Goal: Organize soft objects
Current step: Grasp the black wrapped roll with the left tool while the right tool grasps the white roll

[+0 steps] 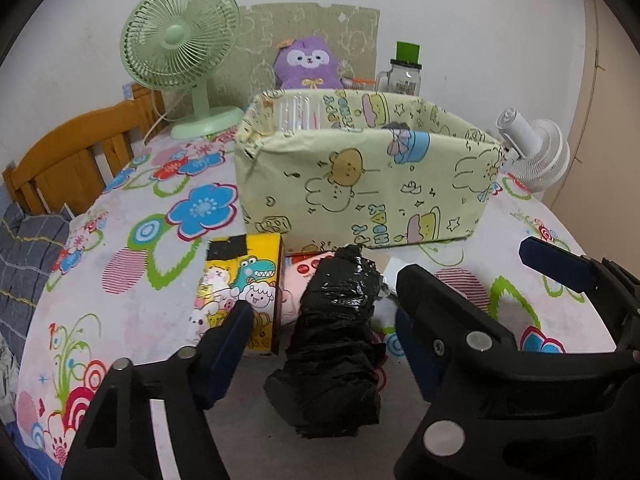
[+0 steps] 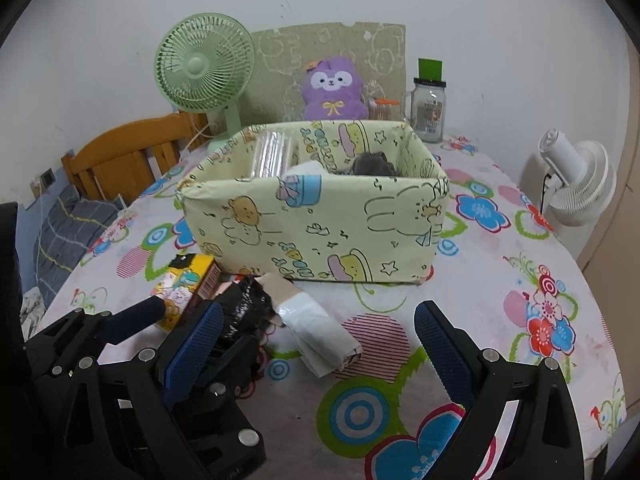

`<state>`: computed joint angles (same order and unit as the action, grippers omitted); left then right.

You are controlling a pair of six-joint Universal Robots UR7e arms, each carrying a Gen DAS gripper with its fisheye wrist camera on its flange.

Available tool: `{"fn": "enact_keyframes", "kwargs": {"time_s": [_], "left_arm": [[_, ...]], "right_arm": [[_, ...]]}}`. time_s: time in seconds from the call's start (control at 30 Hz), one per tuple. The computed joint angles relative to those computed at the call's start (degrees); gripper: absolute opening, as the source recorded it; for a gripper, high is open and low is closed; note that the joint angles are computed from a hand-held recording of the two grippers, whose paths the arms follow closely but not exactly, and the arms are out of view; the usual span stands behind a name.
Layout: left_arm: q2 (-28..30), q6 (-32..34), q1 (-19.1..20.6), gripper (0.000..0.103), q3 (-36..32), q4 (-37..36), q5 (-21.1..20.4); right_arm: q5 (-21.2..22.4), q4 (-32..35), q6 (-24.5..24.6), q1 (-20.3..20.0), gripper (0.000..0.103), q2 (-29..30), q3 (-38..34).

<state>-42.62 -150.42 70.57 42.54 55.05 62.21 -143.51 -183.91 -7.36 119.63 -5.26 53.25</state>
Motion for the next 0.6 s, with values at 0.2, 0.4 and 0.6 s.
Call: {"fn": "enact_keyframes", "kwargs": {"time_s": [0.2, 0.4, 0.6], "left_arm": [[0.2, 1.2, -0.4, 0.042, 0.7, -1.2, -1.3], [1.6, 0.5, -0.2, 0.029, -1.6, 1.7, -0.6], [1.3, 1.6, -0.2, 0.028, -1.1, 1.1, -1.2]], "right_arm": [[0.7, 1.3, 2.0, -0.8, 0.098, -0.9, 1.2], [1.7, 2.2, 2.4, -1.2, 0.098, -1.1, 1.3], [2.5, 3.6, 2.2, -1.6, 0.097, -0.5, 0.2]]}}
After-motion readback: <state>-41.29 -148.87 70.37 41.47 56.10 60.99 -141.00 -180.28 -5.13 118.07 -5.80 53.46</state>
